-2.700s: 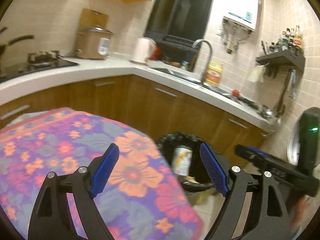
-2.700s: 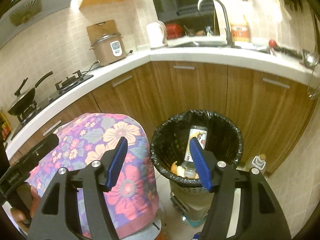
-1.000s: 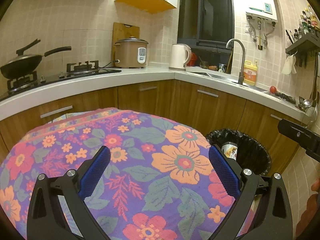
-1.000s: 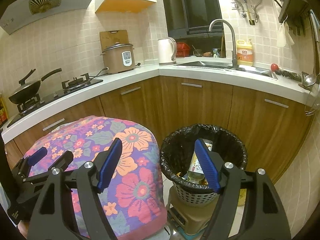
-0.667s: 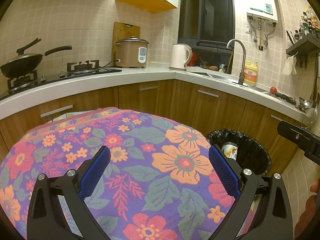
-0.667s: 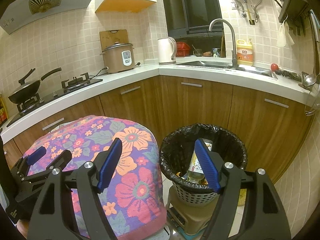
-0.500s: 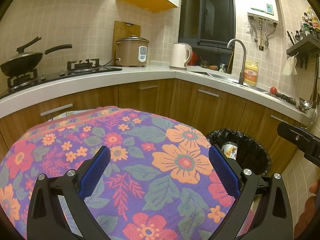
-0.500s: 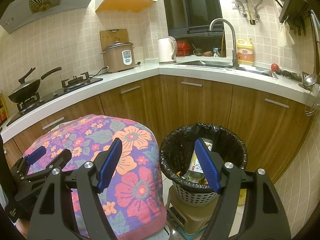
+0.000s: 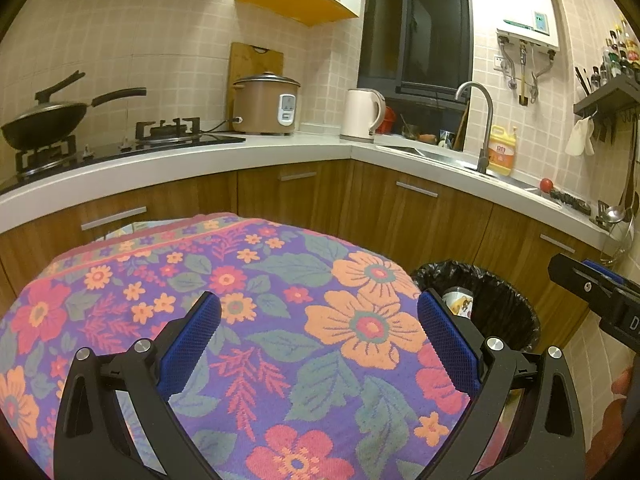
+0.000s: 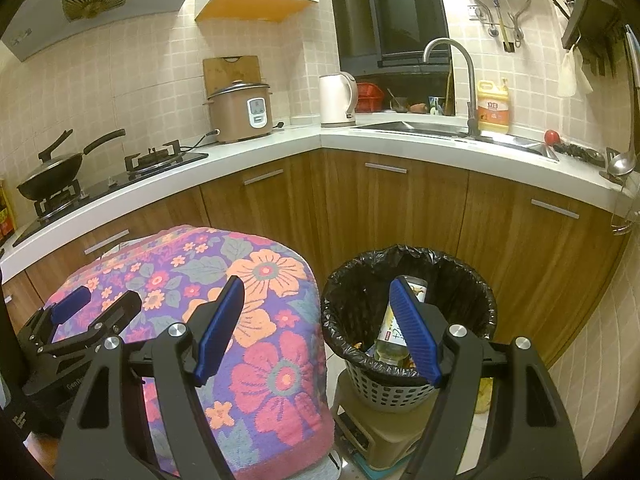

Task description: Collect trash

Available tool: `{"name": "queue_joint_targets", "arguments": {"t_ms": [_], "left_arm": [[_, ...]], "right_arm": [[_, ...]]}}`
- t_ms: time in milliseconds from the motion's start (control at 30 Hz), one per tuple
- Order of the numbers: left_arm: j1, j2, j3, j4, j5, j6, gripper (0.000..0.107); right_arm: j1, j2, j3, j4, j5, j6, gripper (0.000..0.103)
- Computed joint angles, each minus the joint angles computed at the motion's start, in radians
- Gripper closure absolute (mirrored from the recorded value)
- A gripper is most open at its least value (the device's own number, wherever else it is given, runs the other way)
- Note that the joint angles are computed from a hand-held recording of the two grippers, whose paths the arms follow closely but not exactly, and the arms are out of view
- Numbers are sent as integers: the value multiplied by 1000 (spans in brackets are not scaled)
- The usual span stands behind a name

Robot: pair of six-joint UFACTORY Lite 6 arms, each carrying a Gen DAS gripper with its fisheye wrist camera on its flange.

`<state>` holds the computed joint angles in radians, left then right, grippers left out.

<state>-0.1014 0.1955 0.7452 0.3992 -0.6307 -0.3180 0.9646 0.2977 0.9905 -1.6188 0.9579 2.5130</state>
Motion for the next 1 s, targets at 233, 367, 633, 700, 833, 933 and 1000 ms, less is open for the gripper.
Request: {"name": "queue_joint_targets", "arguments": {"t_ms": [233,367,633,700,833,933,1000], "left_arm": [[-1,-2,-3,0,-1,0,12],[1,-14,-14,19,-10,-20,12],[3,-28,-20,35,-9,-42,12],[5,-26,-19,42,-9,-47,12],[5,-31,-23,46,-9,-53,12],[6,-30,-22,48,-10,-55,12],[7,-29,-21,48,-10,-54,12]], "right_arm": [[2,5,4,1,-1,0,32],[-1,12,10,-2,-5,-2,32],[-4,11,8,-10,-16,8,32],[-4,13,11,-7,-15,3,32],[-5,19,18,-5,-22,-7,32],[-7,20,19,-9,-24,-9,32],[-6,22,21,-8,-22,-13,32]]}}
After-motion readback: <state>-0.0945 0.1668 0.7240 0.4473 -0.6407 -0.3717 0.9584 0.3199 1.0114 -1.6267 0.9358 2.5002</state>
